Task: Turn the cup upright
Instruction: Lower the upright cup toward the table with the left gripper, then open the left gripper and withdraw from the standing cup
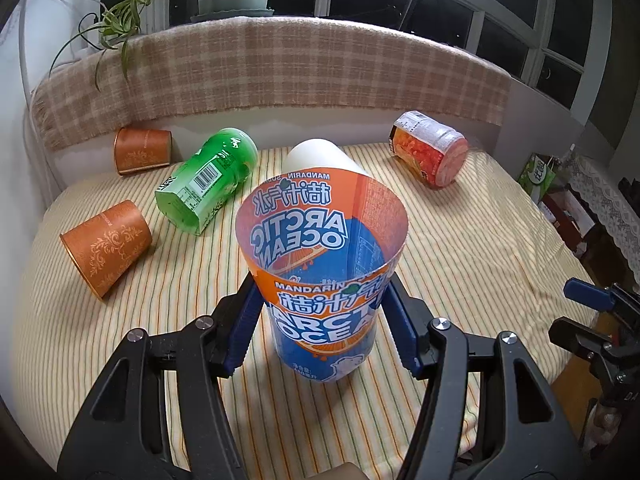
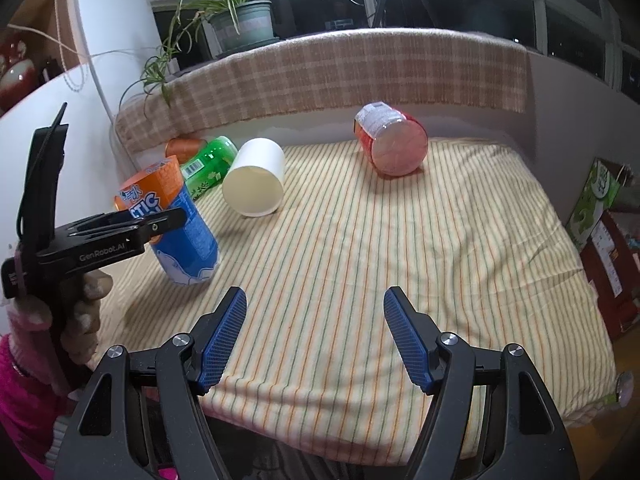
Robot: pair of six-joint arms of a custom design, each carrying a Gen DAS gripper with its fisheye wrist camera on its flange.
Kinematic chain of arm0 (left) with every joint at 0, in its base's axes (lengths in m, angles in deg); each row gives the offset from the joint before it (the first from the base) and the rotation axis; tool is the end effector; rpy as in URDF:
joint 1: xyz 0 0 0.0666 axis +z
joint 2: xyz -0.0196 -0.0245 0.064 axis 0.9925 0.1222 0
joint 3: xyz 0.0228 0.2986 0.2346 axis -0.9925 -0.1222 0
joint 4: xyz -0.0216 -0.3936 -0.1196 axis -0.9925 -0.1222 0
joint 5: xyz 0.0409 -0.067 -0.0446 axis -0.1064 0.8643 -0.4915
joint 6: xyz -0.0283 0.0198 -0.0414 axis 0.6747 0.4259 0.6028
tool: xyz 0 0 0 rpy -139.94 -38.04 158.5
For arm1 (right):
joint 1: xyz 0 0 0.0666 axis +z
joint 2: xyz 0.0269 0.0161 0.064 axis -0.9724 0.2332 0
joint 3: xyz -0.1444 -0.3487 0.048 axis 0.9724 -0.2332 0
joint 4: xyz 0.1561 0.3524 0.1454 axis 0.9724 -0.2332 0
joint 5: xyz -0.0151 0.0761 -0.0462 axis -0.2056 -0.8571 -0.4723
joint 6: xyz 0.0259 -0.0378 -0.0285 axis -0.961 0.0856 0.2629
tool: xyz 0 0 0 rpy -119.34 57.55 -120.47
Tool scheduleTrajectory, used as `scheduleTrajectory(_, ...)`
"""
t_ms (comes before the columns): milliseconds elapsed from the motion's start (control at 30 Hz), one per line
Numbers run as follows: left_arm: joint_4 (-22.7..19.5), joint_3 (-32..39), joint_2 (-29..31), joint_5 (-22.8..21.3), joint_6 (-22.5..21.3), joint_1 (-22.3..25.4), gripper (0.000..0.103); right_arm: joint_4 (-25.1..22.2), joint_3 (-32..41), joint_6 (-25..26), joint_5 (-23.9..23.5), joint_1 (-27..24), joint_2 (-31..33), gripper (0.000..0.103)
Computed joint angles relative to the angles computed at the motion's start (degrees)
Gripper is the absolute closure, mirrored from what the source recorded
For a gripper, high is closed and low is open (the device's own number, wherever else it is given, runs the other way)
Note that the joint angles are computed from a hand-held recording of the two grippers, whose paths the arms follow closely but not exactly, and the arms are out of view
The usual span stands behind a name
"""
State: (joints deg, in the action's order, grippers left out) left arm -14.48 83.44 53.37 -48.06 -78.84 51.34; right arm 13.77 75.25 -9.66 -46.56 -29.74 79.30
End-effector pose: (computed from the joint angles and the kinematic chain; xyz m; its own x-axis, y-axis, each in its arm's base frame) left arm 0.4330 -0.2659 0.5195 -0.6784 0.2192 -0.7012 0.3956 0.9133 -0.0972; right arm 0.3222 0.3192 0.5403 -0.7158 0.1049 -0.6904 0.0047 0.9894 0.1454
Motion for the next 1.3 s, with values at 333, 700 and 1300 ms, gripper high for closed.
scheduleTrajectory(333,0.05,-0.74,-0.71,1.1,-0.13,0.18,0.042,-0.41,0.49,-0.08,0.88,0.18,0.19,0.032)
scheduleTrajectory(700,-0.98,-1.47,-1.31,3.43,-0.36,0.2,0.029,-0.5,0.85,-0.17,1.0,0.45,0.32,0.032)
scheduleTrajectory(1300,3.7,-8.38,-12.64,-4.84,2.89,1.48,0.022,0.22,2.8,0.34,8.91,2.44,1.38,0.032)
